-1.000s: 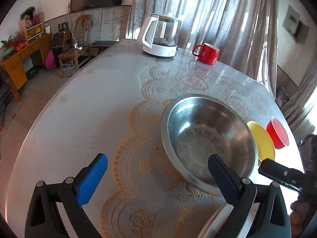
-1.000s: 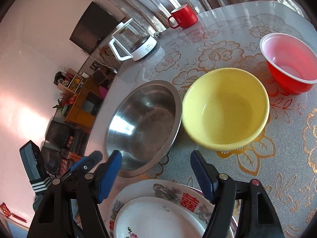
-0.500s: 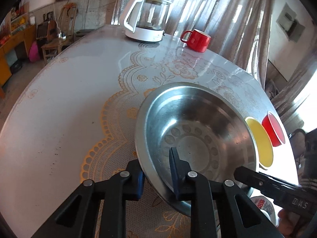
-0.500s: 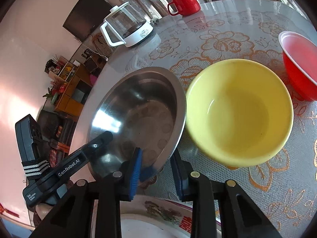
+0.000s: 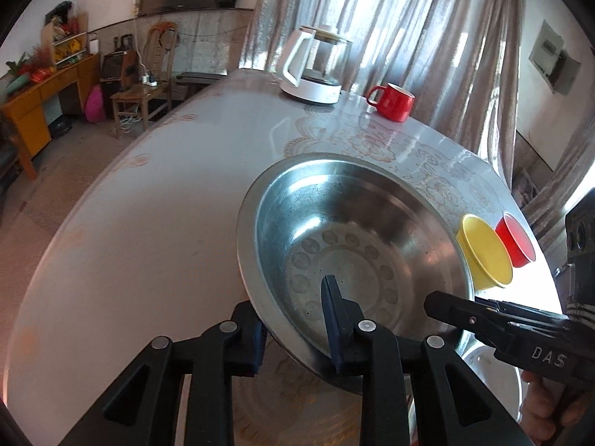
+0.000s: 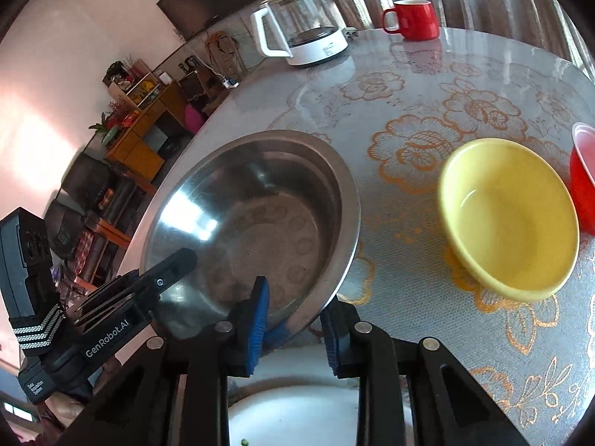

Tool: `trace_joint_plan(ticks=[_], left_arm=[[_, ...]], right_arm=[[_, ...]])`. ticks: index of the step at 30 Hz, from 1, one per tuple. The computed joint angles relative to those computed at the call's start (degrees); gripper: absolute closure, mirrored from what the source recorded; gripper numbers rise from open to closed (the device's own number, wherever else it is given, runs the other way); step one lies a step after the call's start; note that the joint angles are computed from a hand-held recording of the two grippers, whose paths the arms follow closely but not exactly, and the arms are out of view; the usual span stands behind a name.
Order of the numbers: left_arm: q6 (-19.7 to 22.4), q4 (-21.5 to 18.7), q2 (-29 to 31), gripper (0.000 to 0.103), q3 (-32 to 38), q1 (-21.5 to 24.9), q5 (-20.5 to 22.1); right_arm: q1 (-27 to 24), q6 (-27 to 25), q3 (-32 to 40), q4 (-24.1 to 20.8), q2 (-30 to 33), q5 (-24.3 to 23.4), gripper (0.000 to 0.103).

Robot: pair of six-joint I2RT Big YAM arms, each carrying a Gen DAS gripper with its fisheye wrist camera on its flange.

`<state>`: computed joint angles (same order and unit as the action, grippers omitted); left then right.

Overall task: Organize plates and bowls
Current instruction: 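Lift the steel basin with both grippers and carry it beside the plate stack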

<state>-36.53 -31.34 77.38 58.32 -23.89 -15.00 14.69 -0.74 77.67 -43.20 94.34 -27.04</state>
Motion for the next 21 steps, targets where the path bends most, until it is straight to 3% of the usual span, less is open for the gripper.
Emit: trace_joint_plan(ticks=[12, 21], left_arm=[[-10.08, -5.99, -15.61, 0.072, -12.78, -3.9, -5.84], [-16.8, -11.84, -22.89, 0.072, -17.52, -8.8, -8.81]], right_arm=[[6.89, -6.23, -5.94, -1.25, -5.48, 0.21, 0.076], [10.39, -7.42, -12.17, -1.01, -10.21, 0.96, 0.075]])
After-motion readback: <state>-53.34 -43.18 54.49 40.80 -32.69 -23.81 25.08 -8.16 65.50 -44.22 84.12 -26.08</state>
